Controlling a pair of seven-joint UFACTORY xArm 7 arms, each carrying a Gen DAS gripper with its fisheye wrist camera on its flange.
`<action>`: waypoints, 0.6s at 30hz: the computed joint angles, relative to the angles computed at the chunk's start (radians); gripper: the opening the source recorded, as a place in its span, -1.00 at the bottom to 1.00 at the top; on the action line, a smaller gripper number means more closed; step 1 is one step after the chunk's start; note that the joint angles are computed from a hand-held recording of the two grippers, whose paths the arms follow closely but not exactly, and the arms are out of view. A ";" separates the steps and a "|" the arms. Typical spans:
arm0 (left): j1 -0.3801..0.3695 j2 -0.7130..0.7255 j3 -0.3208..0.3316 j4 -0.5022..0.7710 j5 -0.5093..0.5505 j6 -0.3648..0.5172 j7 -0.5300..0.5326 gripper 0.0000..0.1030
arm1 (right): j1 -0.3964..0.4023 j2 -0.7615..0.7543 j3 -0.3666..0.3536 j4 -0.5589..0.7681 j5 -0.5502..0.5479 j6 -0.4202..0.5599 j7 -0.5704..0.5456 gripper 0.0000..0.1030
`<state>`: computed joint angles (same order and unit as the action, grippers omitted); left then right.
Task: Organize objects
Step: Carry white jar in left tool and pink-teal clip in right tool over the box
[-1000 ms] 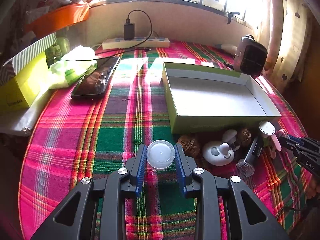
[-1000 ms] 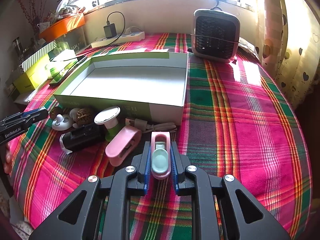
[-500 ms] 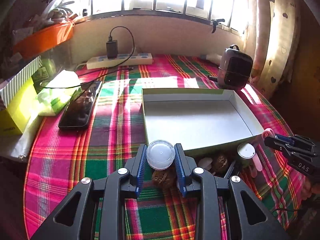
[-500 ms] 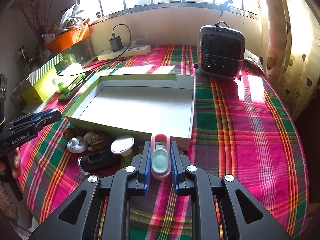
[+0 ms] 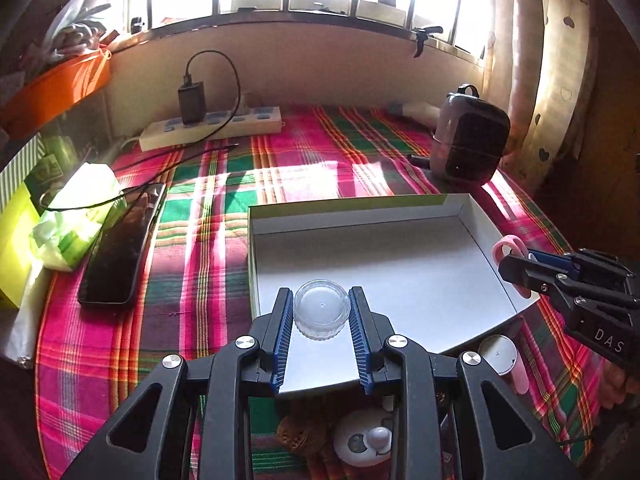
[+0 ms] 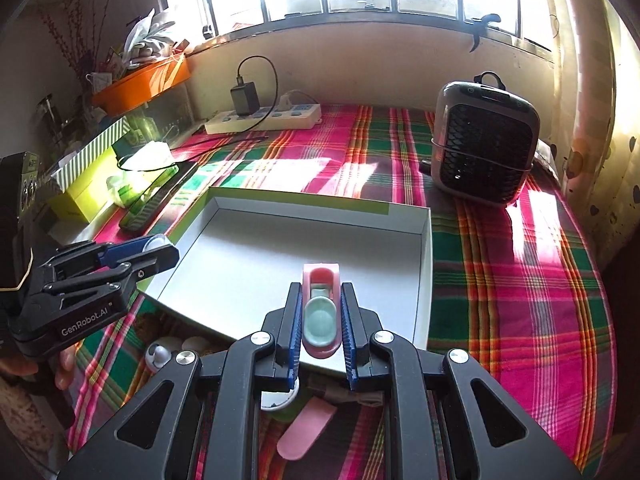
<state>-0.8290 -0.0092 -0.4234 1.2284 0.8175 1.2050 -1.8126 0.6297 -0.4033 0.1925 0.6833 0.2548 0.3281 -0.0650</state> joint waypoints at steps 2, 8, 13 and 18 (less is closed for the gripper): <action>0.007 0.002 0.008 -0.001 -0.004 -0.011 0.014 -0.50 | -0.006 0.028 0.006 0.026 -0.010 0.000 0.003 -0.64; 0.037 0.006 0.032 -0.004 -0.009 -0.060 0.042 -0.50 | -0.019 0.126 0.018 0.111 -0.015 0.017 0.004 -0.64; 0.062 0.021 0.050 -0.003 -0.017 -0.110 0.076 -0.50 | -0.040 0.205 0.034 0.175 -0.026 0.032 0.006 -0.64; 0.079 0.031 0.066 -0.007 -0.031 -0.148 0.096 -0.50 | -0.060 0.271 0.048 0.229 -0.034 0.048 0.016 -0.64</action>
